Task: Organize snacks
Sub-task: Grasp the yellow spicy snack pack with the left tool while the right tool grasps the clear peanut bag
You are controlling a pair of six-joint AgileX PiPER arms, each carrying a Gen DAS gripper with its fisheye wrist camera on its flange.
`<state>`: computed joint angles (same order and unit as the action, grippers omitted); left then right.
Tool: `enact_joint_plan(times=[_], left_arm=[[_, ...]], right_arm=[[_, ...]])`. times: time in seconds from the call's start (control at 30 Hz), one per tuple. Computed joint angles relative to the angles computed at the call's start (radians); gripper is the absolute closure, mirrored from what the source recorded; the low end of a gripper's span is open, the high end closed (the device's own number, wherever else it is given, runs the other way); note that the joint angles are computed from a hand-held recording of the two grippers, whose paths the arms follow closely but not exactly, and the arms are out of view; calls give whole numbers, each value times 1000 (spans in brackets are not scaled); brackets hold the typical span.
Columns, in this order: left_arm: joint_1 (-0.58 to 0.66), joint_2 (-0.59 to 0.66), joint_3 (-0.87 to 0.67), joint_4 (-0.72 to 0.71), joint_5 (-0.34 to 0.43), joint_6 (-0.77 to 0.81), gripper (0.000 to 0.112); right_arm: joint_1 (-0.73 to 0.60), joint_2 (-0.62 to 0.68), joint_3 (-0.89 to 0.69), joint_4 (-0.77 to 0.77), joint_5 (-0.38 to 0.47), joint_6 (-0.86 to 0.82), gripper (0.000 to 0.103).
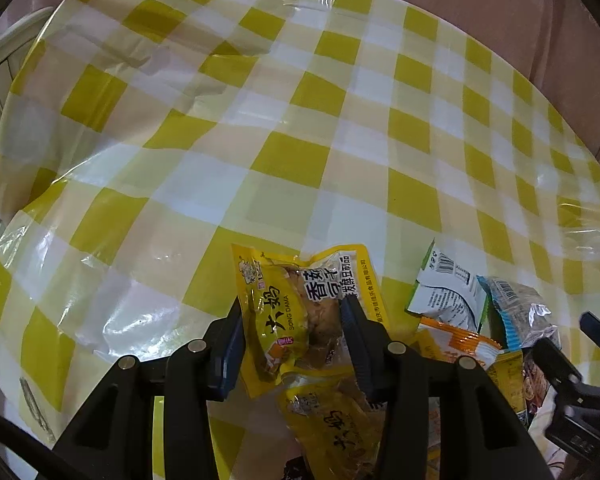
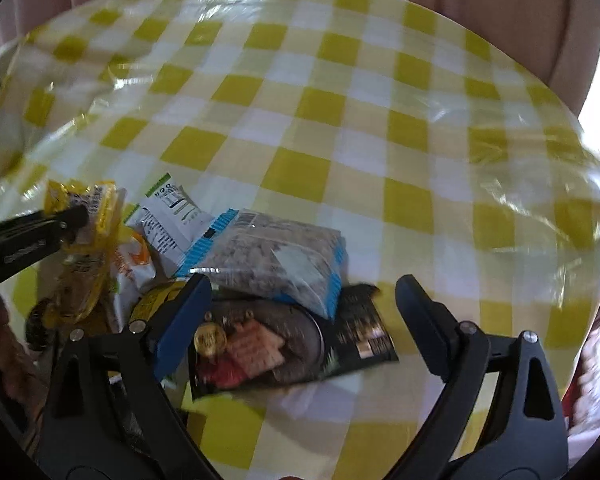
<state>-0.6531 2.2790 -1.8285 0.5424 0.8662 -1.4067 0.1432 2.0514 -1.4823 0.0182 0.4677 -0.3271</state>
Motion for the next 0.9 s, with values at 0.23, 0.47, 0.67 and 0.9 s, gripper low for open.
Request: enact_joint_plan(times=[0.23, 0.47, 0.67, 0.9], left_arm=[[-2, -11, 19, 16, -17, -19, 66], [-4, -22, 43, 35, -33, -37, 66], [-16, -34, 68, 79, -50, -81, 66], [-33, -58, 105, 147, -62, -150, 66]], right_arm=[[5, 143, -208, 30, 153, 51, 7], [-15, 228, -303, 81, 210, 43, 12], [-27, 208, -266, 95, 156, 26, 25], [-59, 156, -199, 165, 87, -13, 27]])
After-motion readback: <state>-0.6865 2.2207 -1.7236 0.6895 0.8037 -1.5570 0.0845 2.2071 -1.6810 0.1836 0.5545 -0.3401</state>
